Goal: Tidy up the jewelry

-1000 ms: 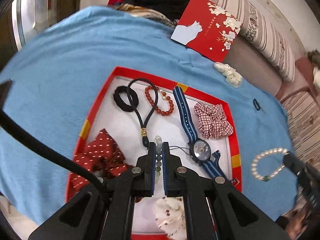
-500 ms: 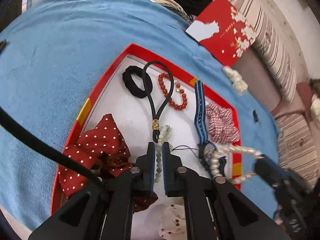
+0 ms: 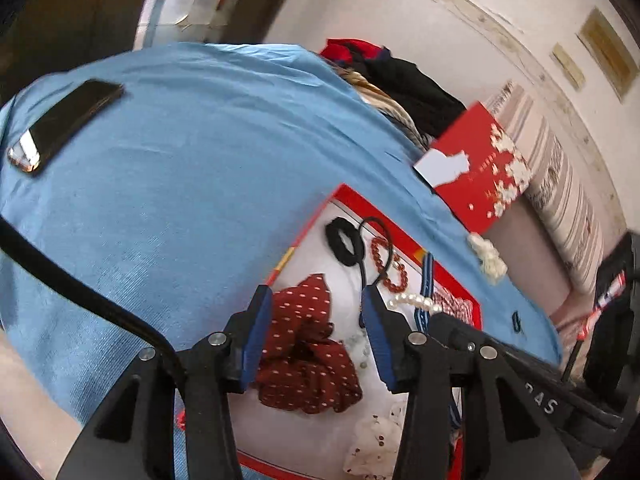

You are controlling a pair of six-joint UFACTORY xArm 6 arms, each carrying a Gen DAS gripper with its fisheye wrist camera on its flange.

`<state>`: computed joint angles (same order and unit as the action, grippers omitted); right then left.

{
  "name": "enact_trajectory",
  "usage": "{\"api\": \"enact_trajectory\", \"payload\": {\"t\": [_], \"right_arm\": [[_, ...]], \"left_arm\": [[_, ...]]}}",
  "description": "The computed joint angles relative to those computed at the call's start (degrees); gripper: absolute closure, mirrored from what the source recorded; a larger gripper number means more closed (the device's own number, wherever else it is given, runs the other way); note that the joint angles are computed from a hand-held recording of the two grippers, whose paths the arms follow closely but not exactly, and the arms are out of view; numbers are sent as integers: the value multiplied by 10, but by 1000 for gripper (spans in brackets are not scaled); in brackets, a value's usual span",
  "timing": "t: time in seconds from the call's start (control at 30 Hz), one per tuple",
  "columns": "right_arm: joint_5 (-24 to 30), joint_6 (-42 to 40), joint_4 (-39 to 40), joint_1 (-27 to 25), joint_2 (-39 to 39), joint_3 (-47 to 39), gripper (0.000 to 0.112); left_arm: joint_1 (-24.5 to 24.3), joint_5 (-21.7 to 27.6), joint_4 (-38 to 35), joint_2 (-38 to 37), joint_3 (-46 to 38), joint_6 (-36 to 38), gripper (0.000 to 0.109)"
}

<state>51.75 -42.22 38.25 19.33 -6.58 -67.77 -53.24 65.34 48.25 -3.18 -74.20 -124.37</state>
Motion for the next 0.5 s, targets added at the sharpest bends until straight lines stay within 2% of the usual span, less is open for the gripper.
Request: {"api": "enact_trajectory", "payload": {"t": [0.17,0.2,0.3,0.5], "right_arm": [[-25,7,-34,-1,-16,28,102],[-26,5,-40,-3,-20,35,102],[-8,-10,-33,-15,-26,45,102],[-44,-16,-48,-16,-49,85,101]], "left_arm": [[-5,34,-7,4,-9,11,64],[-6,42,-10,9,-17,17,61],[-9,57,-12,18,-30,25,56],[-15,83,-24,24,-39,34,53]]}}
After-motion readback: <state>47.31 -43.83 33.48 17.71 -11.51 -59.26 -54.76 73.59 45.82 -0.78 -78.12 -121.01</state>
